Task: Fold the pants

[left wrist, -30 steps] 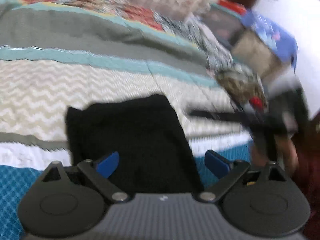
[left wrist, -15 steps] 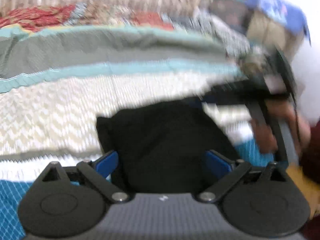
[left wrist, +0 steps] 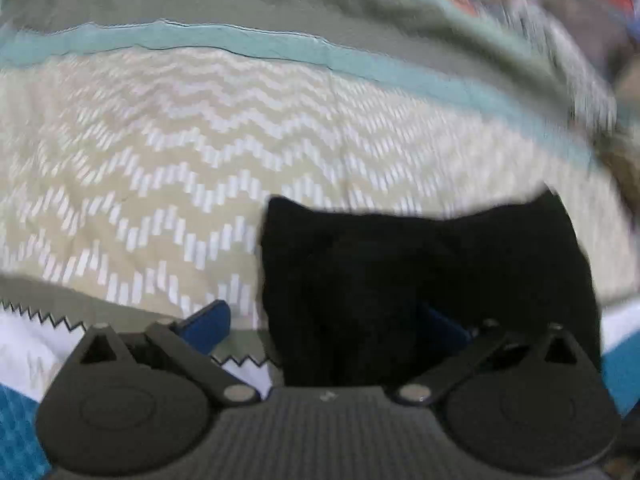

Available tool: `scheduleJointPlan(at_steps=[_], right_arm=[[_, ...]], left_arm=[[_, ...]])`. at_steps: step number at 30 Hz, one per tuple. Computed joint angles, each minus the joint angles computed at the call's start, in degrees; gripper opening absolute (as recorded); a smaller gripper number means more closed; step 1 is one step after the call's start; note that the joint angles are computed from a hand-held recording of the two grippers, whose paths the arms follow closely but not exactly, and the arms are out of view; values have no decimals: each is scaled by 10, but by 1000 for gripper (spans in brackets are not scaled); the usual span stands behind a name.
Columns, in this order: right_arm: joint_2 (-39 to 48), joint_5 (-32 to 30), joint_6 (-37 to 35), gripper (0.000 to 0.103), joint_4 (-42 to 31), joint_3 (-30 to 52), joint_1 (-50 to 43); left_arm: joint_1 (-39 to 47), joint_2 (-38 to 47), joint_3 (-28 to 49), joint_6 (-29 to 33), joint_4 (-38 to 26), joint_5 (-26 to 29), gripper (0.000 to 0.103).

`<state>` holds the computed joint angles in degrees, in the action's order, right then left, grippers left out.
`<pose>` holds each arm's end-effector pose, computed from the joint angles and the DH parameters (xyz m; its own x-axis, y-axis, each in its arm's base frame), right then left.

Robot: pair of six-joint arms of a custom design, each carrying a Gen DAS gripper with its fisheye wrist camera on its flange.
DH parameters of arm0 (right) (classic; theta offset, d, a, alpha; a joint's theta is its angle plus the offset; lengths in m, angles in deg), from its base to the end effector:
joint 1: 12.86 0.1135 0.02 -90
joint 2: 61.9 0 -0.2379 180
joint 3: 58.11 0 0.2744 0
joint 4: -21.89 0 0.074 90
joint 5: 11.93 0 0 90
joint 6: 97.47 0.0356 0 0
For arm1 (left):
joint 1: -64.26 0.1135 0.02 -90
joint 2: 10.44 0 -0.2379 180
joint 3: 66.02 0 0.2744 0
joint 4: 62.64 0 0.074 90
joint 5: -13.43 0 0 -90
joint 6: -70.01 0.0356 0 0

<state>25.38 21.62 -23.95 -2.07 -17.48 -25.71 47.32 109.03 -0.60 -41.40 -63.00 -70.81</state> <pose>0.2291 -0.0218 0.0632 -0.8402 0.0309 -0.5414 -0.4017 0.6352 0.6597 0.3451 -0.1088 0.0095 -0.8505 -0.1206 -0.5120 0.0379 0.9567 -0.2884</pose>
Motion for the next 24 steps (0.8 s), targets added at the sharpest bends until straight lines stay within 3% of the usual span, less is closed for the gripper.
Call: scheduleJointPlan(at_steps=[4, 7, 11, 13, 15, 16, 18, 20, 23, 24], right_arm=[[-12, 3, -8, 25, -27, 16, 0], [-39, -28, 21, 28, -22, 13, -20], [-49, -78, -23, 28, -50, 13, -2], [-20, -72, -34, 28, -50, 21, 40], [31, -18, -2, 27, -11, 32, 98], [71, 10, 22, 22, 20, 42, 122], [136, -17, 44, 19, 37, 73, 118], [129, -26, 32, 19, 10, 83, 104], [69, -57, -21, 26, -32, 64, 56], [49, -69, -40, 36, -46, 58, 28]], left_arm=[[-24, -37, -20, 2, -20, -46, 102], [-9, -108, -93, -12, 8, -15, 102], [3, -207, -185, -22, 40, 17, 102], [0, -228, -206, -19, 40, 15, 102], [-4, -217, -208, -17, 35, 6, 102], [-5, -197, -197, -21, 24, -2, 102], [-1, -179, -190, -37, 5, 2, 102], [7, -179, -203, -46, 20, 16, 103], [9, -211, -226, -38, 28, 29, 103], [8, -219, -230, -33, 28, 36, 103]])
